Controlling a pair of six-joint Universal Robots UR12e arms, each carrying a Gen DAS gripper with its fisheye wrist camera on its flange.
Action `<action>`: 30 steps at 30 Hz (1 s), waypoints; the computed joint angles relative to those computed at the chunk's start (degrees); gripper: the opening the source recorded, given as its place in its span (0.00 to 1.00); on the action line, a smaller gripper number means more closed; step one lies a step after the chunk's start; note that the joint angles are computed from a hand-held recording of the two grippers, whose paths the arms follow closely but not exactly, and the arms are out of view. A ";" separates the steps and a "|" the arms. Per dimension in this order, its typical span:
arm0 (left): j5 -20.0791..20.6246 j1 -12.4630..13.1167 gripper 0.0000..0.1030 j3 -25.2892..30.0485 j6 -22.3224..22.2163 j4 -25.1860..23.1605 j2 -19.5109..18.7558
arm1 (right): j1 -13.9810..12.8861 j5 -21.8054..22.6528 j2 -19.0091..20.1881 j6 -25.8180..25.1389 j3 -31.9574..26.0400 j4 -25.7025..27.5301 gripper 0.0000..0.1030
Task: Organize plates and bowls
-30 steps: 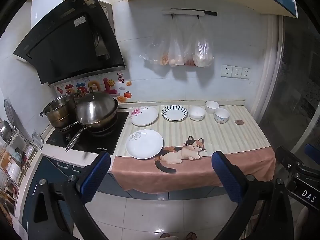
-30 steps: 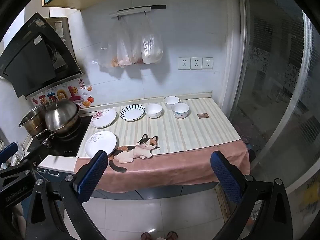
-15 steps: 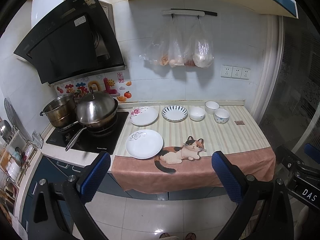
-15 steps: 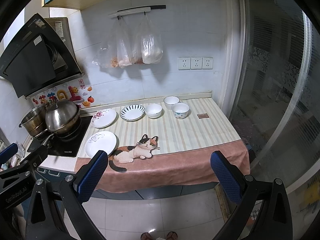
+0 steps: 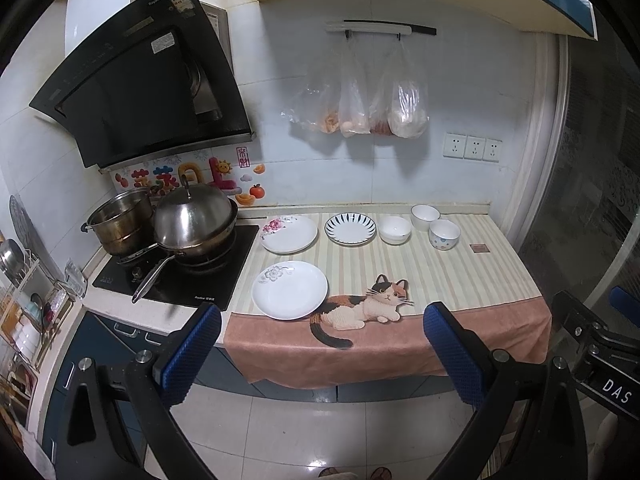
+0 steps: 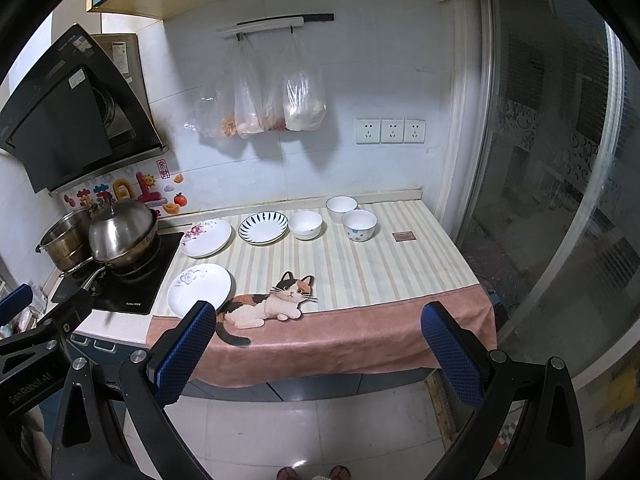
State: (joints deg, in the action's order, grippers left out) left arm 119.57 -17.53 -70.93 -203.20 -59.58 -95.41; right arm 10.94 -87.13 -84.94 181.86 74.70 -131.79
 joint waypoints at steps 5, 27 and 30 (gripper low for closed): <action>0.06 -0.02 1.00 -0.09 0.01 0.10 0.04 | 0.12 -0.31 -0.01 -0.24 -0.03 0.02 1.00; 0.04 0.04 1.00 -0.34 0.00 0.49 0.21 | 0.22 0.91 -0.39 0.12 0.62 -0.42 1.00; 0.08 0.02 1.00 -0.37 0.03 0.56 0.22 | 0.05 1.81 -0.44 0.15 0.75 -0.51 1.00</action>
State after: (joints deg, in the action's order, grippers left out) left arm 119.66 -17.51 -71.31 -203.17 -59.02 -95.19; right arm 10.99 -85.33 -85.37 182.01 75.45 -132.30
